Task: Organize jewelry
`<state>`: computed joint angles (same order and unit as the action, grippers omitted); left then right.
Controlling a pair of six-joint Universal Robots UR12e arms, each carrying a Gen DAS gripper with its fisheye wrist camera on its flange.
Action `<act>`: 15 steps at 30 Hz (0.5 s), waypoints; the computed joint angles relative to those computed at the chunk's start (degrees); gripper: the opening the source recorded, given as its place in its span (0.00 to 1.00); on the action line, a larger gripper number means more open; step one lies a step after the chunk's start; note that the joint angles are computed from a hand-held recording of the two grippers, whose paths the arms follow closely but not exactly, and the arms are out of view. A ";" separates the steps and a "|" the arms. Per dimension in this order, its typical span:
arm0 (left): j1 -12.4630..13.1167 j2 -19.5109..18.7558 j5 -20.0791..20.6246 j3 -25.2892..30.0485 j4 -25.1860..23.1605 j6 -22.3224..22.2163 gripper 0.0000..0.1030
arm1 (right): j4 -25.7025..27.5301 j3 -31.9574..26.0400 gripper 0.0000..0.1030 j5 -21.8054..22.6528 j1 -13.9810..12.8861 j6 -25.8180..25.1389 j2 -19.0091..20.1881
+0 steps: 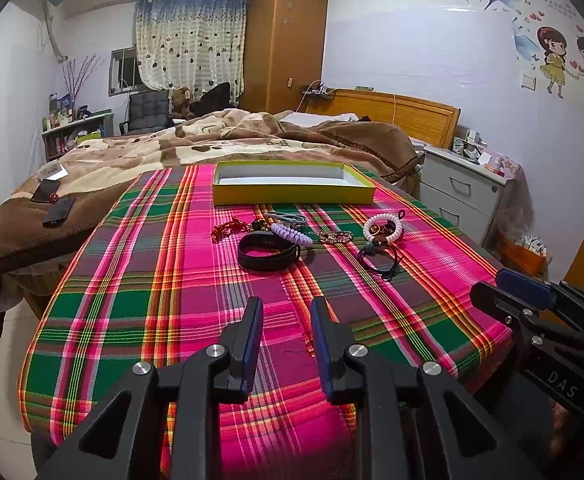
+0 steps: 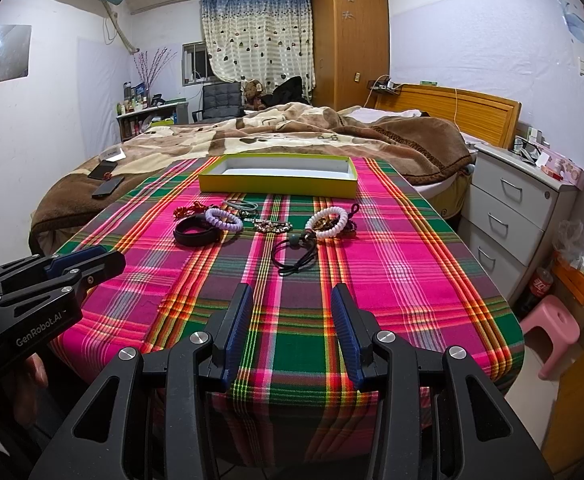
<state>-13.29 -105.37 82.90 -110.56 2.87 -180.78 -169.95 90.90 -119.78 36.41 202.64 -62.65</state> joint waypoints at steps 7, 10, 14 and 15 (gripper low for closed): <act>-0.02 -0.65 -0.20 0.93 -1.33 0.57 0.23 | 0.39 -0.22 0.40 0.04 -0.14 0.26 0.13; 0.05 -1.20 -0.06 1.83 -2.74 0.82 0.23 | 0.92 -0.57 0.40 0.61 -0.58 0.28 0.29; 0.30 -2.23 0.06 3.57 -4.98 0.59 0.23 | 2.02 -1.13 0.40 2.05 -1.57 0.22 0.50; 0.31 -2.48 0.36 3.96 -5.31 0.66 0.23 | 2.20 -1.26 0.40 2.41 -1.81 0.13 0.59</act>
